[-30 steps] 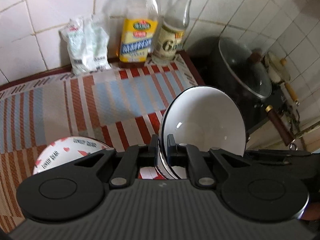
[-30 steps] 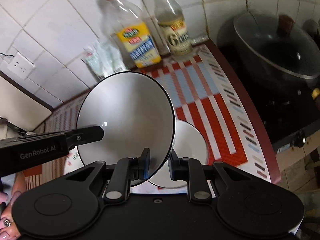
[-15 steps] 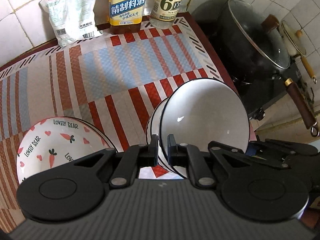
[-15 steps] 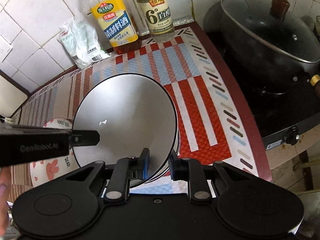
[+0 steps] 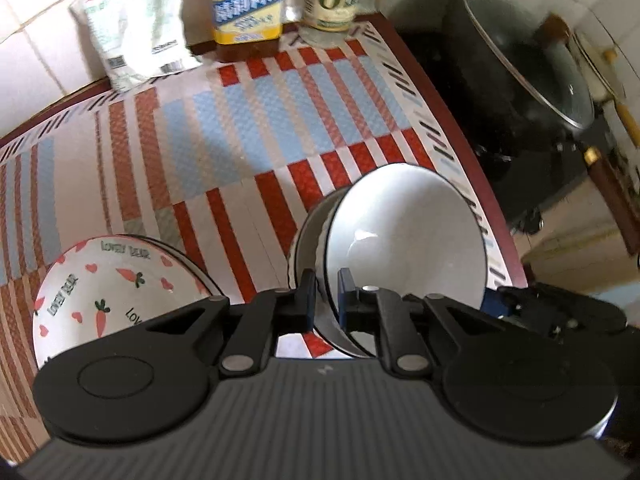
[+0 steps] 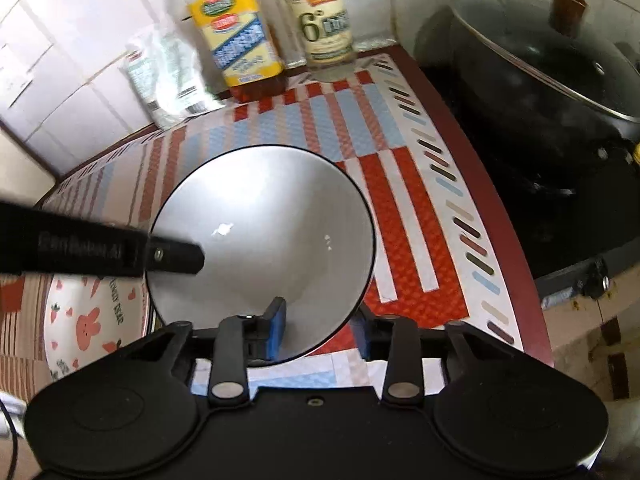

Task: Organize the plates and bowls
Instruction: 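Carry the third white bowl with the left gripper toward the nested bowls, then lower the third bowl into the two nested bowls with the left gripper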

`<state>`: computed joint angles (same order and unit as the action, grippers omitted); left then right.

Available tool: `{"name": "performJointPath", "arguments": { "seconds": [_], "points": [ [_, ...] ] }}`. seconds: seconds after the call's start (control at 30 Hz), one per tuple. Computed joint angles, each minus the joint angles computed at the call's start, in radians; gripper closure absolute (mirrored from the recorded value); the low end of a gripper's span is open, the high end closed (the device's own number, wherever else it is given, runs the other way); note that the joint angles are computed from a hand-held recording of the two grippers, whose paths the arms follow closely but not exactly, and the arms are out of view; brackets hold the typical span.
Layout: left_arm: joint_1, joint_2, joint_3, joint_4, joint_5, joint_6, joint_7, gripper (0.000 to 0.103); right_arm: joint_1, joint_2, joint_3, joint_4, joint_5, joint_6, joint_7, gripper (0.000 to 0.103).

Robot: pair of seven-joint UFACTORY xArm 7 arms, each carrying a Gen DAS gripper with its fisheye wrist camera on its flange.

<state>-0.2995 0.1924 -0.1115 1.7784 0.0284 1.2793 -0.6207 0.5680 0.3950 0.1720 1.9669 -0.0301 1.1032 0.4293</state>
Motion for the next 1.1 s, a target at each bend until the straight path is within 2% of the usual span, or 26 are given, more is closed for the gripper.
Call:
{"name": "performJointPath", "arguments": {
  "seconds": [0.13,0.2,0.27,0.43,0.53,0.6,0.7,0.73,0.8,0.93,0.97,1.0,1.03,1.1],
  "points": [
    [-0.008,-0.030,0.001,-0.028,0.029,-0.029,-0.043,0.089,-0.005,-0.018,0.005,-0.043,-0.010,-0.040,-0.058,0.060],
    [-0.017,-0.051,0.001,-0.054,0.072,-0.044,-0.074,0.090,-0.016,-0.032,0.012,-0.075,0.006,-0.074,-0.086,0.057],
    [-0.013,-0.068,-0.004,-0.082,0.068,-0.076,-0.071,0.092,-0.023,-0.041,0.015,-0.098,0.012,-0.097,-0.114,0.057],
    [-0.032,-0.080,-0.013,-0.099,0.142,-0.082,-0.158,0.093,-0.061,-0.071,0.031,-0.150,0.090,-0.146,-0.177,0.057],
    [-0.047,-0.090,-0.019,-0.114,0.199,-0.108,-0.192,0.089,-0.074,-0.123,0.035,-0.228,0.106,-0.236,-0.224,0.057],
    [-0.052,-0.089,-0.022,-0.110,0.230,-0.104,-0.192,0.087,-0.097,-0.156,0.050,-0.276,0.155,-0.290,-0.297,0.048],
    [-0.050,-0.120,-0.020,-0.134,0.230,-0.111,-0.239,0.082,-0.121,-0.206,0.064,-0.354,0.211,-0.364,-0.427,0.045],
    [-0.047,-0.140,-0.021,-0.158,0.220,-0.132,-0.253,0.078,-0.126,-0.223,0.067,-0.375,0.231,-0.381,-0.459,0.043],
    [-0.037,-0.190,-0.026,-0.224,0.211,-0.182,-0.286,0.077,-0.140,-0.266,0.073,-0.437,0.296,-0.442,-0.537,0.031],
    [-0.019,-0.254,-0.043,-0.337,0.191,-0.267,-0.349,0.076,-0.150,-0.332,0.073,-0.546,0.401,-0.528,-0.688,0.028],
    [-0.014,-0.268,-0.047,-0.368,0.187,-0.299,-0.369,0.075,-0.150,-0.341,0.072,-0.572,0.429,-0.544,-0.721,0.022],
    [-0.008,-0.278,-0.051,-0.398,0.187,-0.328,-0.400,0.068,-0.149,-0.346,0.072,-0.595,0.455,-0.558,-0.748,0.010],
    [-0.003,-0.281,-0.056,-0.412,0.190,-0.339,-0.428,0.062,-0.146,-0.352,0.073,-0.626,0.490,-0.585,-0.784,0.007],
    [0.002,-0.282,-0.060,-0.438,0.174,-0.360,-0.448,0.062,-0.138,-0.348,0.076,-0.673,0.535,-0.631,-0.842,0.006]
  ]
}}
